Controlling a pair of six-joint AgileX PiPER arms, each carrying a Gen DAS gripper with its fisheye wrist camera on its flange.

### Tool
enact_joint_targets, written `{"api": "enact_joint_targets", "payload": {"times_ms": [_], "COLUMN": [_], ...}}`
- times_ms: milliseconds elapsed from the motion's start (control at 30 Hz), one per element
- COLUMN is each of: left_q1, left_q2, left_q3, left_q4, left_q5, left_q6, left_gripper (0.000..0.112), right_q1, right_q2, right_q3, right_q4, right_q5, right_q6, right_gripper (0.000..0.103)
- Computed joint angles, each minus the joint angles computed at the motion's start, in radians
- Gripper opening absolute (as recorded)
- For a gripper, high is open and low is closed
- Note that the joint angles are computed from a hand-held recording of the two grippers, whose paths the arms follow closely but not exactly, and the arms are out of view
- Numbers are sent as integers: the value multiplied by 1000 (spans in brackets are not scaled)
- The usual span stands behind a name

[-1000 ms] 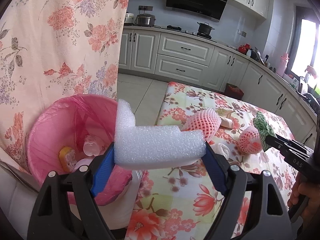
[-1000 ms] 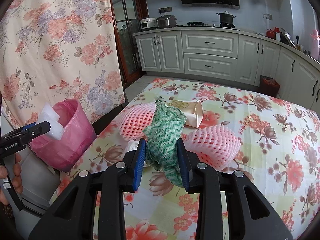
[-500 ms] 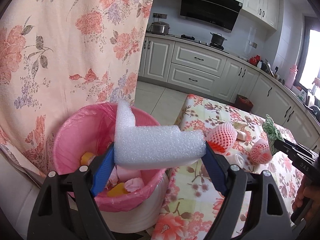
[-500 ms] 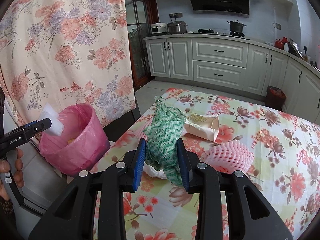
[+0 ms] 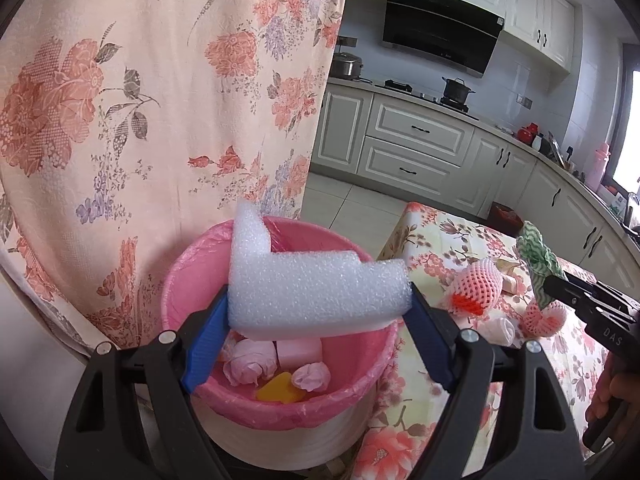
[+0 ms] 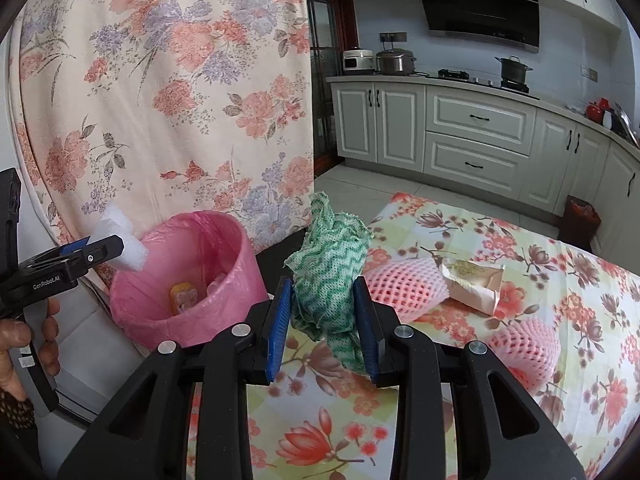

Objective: Collect trash
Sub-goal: 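Carry the foam block into the pink bin with the left tool while the right drops the cloth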

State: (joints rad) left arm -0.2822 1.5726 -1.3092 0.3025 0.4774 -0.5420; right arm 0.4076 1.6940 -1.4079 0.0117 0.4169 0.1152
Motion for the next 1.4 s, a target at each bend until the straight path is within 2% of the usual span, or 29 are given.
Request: {"api": "enact_joint_targets", "payload": {"times_ms": [567,1100,1333,1400], "left_q1": [146,212,218,221], "left_q2": [-28,-1,20,23], "left_q3": [29,-1,-24,-28], "left_q4": [-169,-302,-329,-345], "left_q5": [-20,-10,-6,-4], "left_q6": [225,369,394,406], "left_gripper": [80,80,80,80], "right_q1": [165,219,215,214], "right_q2": [265,540,581,590], "right_q3": [-382,-802,-862,-878], "right_q4": [-45,-15,8,11], "right_q5": [139,346,370,379], "right_q6": [41,-5,-22,-27], "right_gripper": [31,33,34,38]}}
